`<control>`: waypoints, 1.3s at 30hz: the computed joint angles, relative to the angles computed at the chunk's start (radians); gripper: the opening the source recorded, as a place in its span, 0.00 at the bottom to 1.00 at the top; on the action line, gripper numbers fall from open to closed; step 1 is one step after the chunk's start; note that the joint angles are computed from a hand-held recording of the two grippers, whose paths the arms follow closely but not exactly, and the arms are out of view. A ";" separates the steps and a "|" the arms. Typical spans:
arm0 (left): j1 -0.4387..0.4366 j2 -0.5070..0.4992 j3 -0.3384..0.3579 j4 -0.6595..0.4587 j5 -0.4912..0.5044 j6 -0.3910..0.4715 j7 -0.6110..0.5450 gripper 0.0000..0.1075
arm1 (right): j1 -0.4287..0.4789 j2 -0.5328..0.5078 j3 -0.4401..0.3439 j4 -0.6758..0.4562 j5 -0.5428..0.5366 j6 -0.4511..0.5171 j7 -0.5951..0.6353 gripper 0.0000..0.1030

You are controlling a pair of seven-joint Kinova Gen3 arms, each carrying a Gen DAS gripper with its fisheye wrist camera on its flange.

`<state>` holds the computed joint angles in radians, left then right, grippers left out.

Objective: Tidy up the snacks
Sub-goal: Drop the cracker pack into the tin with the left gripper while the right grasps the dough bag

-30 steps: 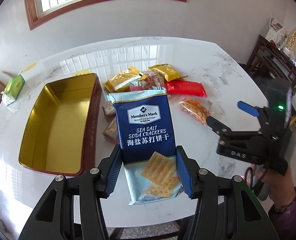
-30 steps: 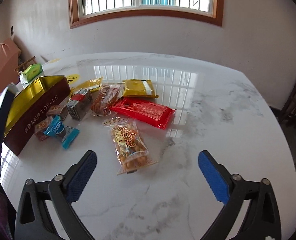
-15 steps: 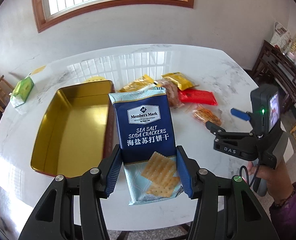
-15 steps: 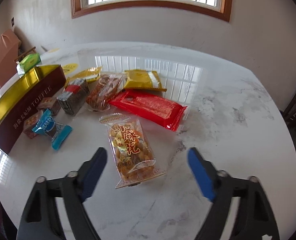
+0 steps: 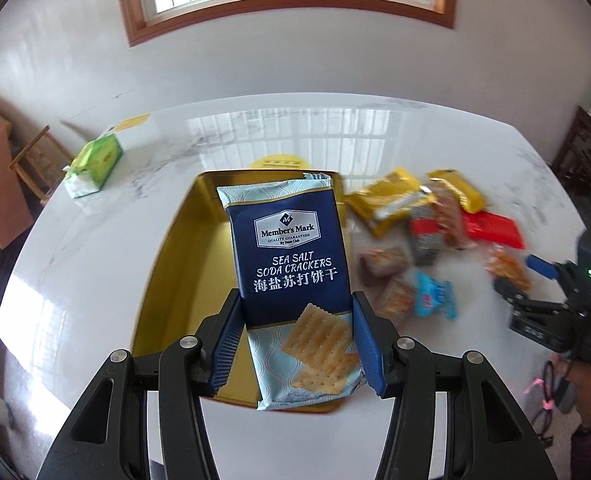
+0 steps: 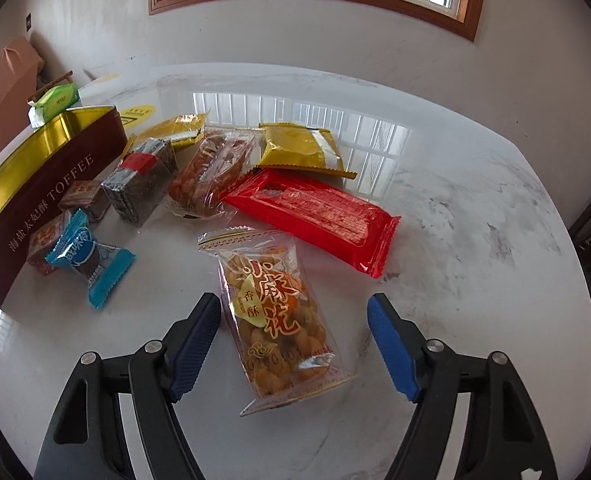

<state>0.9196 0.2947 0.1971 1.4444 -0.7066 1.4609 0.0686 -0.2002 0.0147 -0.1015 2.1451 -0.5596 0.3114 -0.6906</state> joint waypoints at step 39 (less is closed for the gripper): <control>-0.387 -0.025 -0.084 0.203 0.209 -0.329 -0.457 0.50 | 0.001 0.008 -0.009 -0.010 -0.060 0.032 0.007 0.49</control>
<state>0.5328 0.2701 0.1133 1.6476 -0.4974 1.1320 -0.3886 -0.1992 0.0228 -0.1108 2.1354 -0.6199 0.3431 -0.6837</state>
